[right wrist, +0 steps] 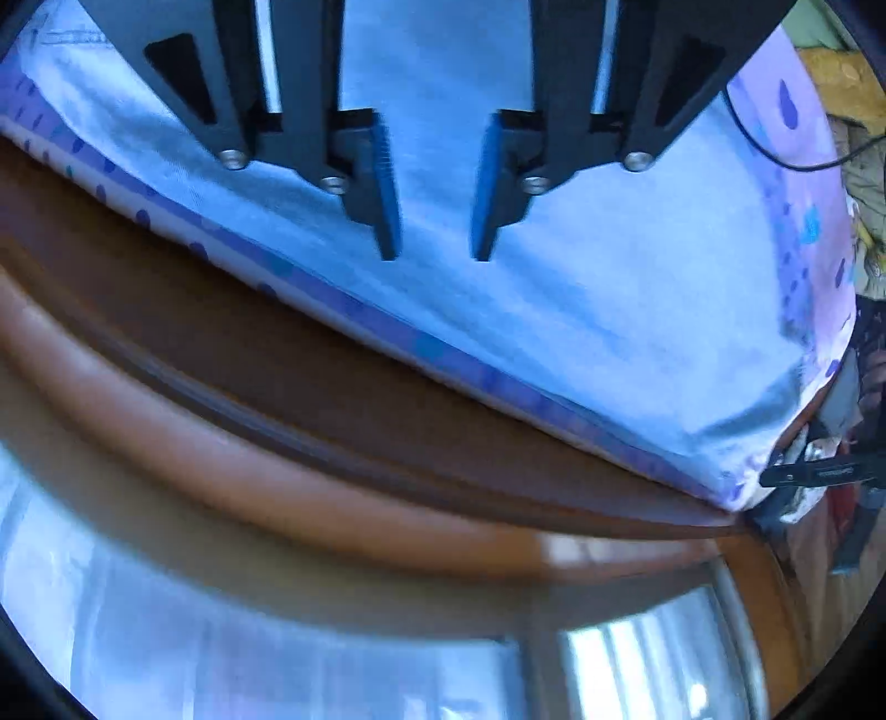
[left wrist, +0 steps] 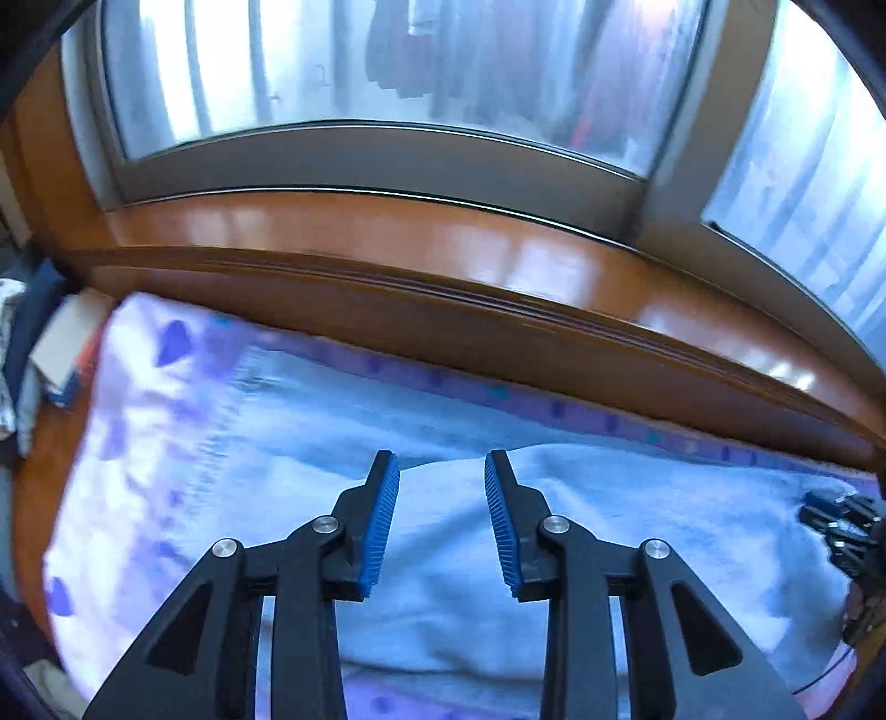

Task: Fold clothes

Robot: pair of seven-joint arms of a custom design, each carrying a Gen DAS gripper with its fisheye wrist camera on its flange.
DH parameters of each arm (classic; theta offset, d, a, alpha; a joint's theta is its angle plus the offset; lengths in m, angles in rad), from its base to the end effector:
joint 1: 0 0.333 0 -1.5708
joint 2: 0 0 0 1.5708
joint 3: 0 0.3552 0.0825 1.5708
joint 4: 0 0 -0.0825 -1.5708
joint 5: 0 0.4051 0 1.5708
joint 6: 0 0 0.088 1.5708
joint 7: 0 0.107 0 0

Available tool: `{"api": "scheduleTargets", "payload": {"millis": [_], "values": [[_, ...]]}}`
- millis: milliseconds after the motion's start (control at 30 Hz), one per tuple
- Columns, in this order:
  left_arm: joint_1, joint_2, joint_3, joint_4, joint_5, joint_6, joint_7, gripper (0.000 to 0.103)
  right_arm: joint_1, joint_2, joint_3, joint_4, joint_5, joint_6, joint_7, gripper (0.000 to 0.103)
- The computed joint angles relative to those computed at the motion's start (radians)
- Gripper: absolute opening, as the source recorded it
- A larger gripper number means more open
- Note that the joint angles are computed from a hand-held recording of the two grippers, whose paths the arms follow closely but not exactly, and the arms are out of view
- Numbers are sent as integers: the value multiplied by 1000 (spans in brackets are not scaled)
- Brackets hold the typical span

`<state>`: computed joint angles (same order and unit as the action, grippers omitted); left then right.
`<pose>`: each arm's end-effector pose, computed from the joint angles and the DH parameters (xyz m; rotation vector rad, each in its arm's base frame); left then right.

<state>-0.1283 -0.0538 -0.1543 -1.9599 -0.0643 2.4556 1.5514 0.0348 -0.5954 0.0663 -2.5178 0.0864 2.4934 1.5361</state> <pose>0.5795 -0.1703 0.5910 -1.7281 2.1728 -0.6677 0.4075 0.0450 0.5682 -1.9557 1.8021 -0.5020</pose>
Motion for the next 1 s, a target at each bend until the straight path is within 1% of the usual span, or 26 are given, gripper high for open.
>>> {"api": "scheduleTargets", "payload": {"millis": [33,67,167,233,267,367,400,433,533,567,633,700,767,800,867,933,1000], "values": [[8,-2,10,-7,-9,7,29,32,0,-10,31,5,-21,1,11,40],[16,-5,21,-18,-24,19,64,32,1,-16,65,12,-49,5,26,44],[40,-23,51,-54,-96,14,185,33,11,-43,156,22,-132,5,77,45],[56,-33,70,-71,-142,-2,269,32,21,-24,219,53,-171,6,145,45],[64,-37,80,-76,-163,-16,317,32,31,-6,244,75,-183,3,182,45],[88,-48,103,-93,-212,-40,435,33,90,79,277,152,-181,15,278,45],[94,-49,108,-96,-231,-48,465,32,113,102,278,173,-178,20,296,45],[99,-39,115,-86,-266,-73,503,33,139,117,269,184,-173,26,299,46],[127,18,128,-23,-369,-181,620,33,171,252,316,269,-216,76,397,47],[138,42,122,5,-382,-203,646,33,184,294,325,294,-225,96,428,47],[157,82,104,56,-391,-237,685,33,226,344,317,318,-210,139,456,47],[176,133,84,124,-411,-294,745,33,242,435,341,378,-274,176,526,48],[194,181,64,186,-421,-353,773,33,253,505,357,433,-380,177,607,51],[201,206,54,217,-421,-386,784,33,260,536,361,459,-445,162,652,53],[206,236,35,246,-394,-404,785,33,287,592,356,513,-541,104,709,53],[212,252,21,256,-388,-405,779,33,322,629,342,551,-585,28,718,53],[223,270,11,271,-408,-426,765,33,359,661,326,585,-627,-48,727,53]]}}
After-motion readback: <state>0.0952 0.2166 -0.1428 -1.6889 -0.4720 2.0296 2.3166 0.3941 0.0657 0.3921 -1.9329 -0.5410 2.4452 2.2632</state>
